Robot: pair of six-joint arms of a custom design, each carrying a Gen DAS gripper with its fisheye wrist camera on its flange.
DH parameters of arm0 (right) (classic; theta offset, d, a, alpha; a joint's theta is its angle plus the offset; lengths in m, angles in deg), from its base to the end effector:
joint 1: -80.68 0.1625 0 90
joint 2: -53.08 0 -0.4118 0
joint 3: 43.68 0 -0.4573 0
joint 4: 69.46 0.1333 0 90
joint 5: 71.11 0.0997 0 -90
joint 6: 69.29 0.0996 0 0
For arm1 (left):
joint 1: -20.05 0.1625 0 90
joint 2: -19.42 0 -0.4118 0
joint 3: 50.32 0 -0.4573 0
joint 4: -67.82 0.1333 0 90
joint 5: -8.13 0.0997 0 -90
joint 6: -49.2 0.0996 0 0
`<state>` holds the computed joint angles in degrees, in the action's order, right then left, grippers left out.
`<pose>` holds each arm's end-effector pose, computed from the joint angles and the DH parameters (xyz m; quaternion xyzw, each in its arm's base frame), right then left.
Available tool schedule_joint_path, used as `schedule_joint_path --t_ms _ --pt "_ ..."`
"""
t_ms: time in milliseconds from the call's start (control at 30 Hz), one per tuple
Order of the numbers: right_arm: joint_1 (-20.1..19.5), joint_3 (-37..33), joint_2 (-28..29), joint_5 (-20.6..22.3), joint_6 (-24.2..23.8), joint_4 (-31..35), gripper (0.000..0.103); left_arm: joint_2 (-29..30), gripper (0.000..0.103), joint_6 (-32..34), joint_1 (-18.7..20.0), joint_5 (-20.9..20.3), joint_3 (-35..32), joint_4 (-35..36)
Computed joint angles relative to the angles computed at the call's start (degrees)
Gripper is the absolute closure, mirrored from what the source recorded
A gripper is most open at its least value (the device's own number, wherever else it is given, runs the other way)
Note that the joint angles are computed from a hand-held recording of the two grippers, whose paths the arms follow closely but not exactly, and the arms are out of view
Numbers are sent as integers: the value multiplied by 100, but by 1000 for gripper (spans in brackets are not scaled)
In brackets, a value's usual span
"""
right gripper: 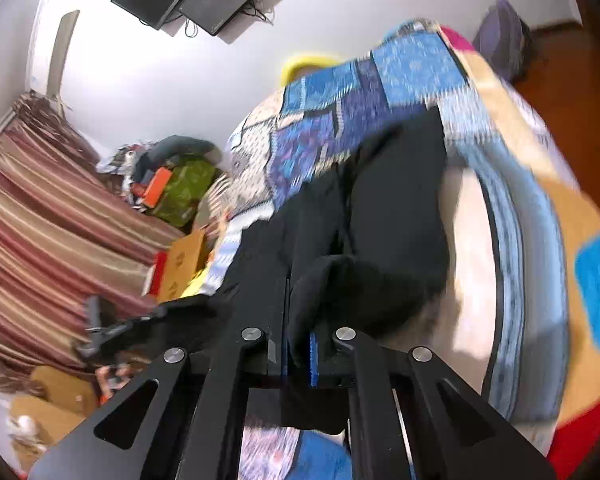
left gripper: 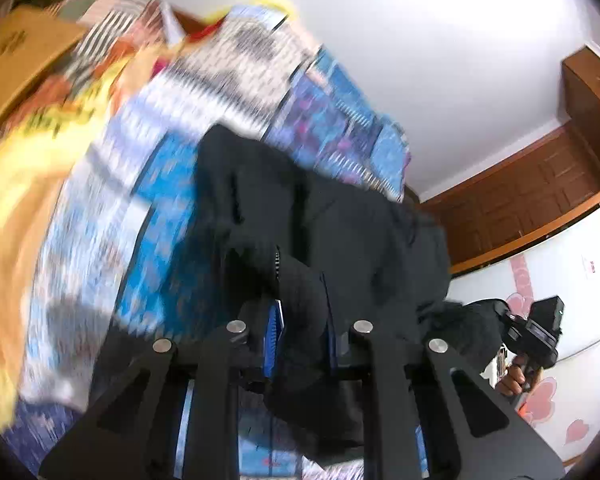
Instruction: Fold large clothes
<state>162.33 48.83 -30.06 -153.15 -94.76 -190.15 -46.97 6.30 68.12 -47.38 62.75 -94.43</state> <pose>0.0542 -0.6438 0.4413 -0.1586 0.9675 -0.1964 0.0116 -0.2625 -0.5761 0.1761 -0.0735 0.9308 -0.3510 0.0709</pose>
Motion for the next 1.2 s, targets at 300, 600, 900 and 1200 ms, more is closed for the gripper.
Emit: schedule_joint_path --t_ms 300,600,900,1200 --pt "-15 -1388 1442 -351 760 -550 98 637 85 895 556 643 -1173 -27" --pt "-363 -2076 2128 -186 1595 -294 98 1372 85 138 1731 206 -1745 347" --pt "126 -1932 1866 -1583 724 -238 95 1344 85 319 1393 958 -1842 1179" --pt "514 -1284 1323 -2510 203 -801 60 964 81 -252 818 1702 -1845 2918"
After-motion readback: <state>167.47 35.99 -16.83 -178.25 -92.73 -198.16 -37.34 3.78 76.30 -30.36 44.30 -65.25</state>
